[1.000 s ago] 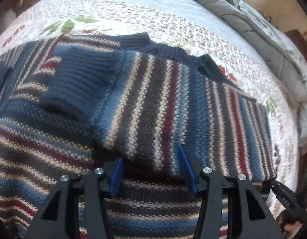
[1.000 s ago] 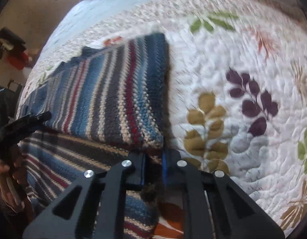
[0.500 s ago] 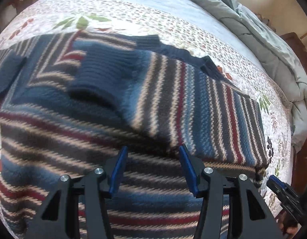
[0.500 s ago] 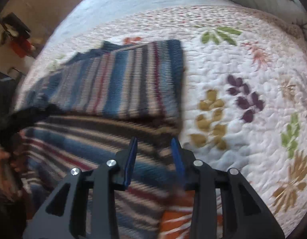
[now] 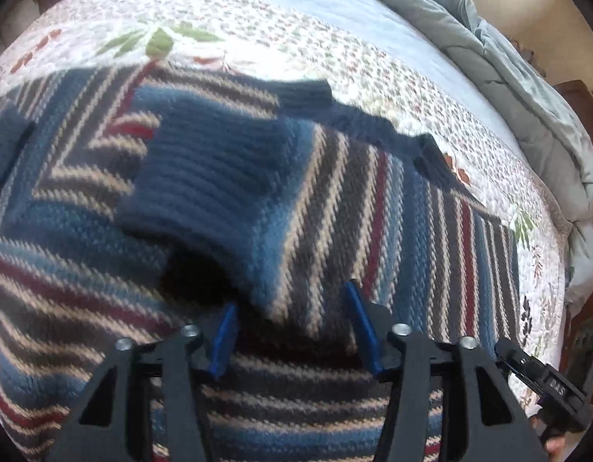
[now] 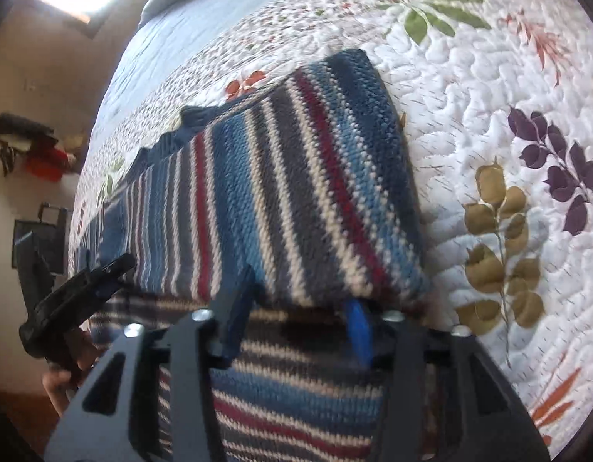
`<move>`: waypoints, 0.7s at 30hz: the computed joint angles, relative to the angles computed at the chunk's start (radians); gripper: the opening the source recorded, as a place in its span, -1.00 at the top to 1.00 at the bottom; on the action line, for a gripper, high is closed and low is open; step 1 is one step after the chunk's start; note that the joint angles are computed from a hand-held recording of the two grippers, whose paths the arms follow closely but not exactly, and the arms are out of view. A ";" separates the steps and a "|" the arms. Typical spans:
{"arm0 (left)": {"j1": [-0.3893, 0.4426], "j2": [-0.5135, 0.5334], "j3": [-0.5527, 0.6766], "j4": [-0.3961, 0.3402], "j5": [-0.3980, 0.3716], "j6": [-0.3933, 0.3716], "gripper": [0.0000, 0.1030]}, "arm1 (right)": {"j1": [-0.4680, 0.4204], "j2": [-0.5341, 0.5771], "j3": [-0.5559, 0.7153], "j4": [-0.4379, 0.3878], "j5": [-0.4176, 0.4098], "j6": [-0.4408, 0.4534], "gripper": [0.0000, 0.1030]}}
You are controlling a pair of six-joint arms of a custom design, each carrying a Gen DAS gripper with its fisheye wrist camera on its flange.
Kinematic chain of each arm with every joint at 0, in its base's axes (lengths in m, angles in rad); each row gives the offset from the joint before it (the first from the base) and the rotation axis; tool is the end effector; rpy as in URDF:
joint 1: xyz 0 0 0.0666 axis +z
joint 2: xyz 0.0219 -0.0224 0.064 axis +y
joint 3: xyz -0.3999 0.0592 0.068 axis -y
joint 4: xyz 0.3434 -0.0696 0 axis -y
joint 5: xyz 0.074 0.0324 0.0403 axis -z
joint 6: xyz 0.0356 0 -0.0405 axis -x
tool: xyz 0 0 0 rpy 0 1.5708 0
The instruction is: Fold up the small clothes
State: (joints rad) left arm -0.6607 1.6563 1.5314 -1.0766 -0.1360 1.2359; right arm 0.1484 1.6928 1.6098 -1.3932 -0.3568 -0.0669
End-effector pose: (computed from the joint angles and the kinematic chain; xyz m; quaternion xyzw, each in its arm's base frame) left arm 0.4005 -0.3057 0.3785 -0.2901 0.9369 -0.1099 0.1611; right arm 0.4831 0.0844 0.3839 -0.0484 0.9819 0.1812 0.0272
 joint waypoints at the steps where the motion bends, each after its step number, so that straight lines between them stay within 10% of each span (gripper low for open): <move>1: 0.002 0.000 0.001 -0.005 -0.001 -0.008 0.29 | -0.001 -0.001 -0.003 0.003 0.005 0.004 0.75; 11: 0.001 -0.008 -0.034 0.005 -0.001 -0.038 0.44 | 0.001 -0.025 -0.059 0.028 0.064 0.039 0.77; 21: -0.048 -0.197 -0.105 -0.123 -0.141 -0.022 -0.11 | 0.092 -0.121 -0.046 -0.041 0.117 0.115 0.50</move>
